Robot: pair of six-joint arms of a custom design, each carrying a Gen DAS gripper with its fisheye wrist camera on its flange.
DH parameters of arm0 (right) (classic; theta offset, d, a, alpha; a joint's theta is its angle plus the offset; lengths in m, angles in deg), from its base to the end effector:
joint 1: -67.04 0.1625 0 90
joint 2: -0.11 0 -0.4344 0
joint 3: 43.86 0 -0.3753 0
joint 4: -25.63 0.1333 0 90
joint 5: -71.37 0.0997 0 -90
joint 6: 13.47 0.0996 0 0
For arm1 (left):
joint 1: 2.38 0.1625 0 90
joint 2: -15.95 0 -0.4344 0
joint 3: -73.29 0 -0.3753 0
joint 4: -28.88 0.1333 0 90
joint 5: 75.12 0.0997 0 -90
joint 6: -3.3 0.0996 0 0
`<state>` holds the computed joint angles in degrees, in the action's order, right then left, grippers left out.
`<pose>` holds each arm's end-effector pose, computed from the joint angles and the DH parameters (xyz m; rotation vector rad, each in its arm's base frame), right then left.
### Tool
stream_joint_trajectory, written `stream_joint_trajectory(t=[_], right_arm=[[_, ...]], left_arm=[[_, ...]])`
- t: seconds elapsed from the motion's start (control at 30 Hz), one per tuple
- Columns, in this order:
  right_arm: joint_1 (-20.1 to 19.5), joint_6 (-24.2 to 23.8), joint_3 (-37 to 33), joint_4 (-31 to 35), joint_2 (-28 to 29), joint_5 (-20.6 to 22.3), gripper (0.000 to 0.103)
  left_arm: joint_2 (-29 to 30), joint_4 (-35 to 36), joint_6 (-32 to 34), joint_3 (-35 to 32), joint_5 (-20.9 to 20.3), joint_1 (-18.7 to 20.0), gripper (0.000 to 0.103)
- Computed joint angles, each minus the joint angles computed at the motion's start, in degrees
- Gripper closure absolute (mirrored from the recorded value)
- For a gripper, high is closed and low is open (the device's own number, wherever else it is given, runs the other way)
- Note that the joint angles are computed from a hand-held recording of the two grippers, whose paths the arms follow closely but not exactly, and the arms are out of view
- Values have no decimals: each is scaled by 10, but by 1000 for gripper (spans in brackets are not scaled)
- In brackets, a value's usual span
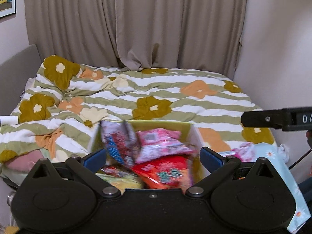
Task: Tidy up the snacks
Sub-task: 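Move both tools back from the box toward the remaining snacks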
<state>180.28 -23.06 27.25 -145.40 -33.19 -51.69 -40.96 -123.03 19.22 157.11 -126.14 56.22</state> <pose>0.3840 -0.6942 0.1784 0.4185 -2.4456 1.0561 -0.1964 -0.6978 0.3504 0.7221 2.3193 -0.8693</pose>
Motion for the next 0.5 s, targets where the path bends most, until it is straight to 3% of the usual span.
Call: stream_joint_trajectory(t=[0.27,0.5], right_arm=[[-24,-41,156,-44,-114,5,0],[-57,-81,249,-75,-181,12,0]], left_arm=[[-5,-43,-65,95,35,-59,0],[12,-73,-129,162,68,-100,0]])
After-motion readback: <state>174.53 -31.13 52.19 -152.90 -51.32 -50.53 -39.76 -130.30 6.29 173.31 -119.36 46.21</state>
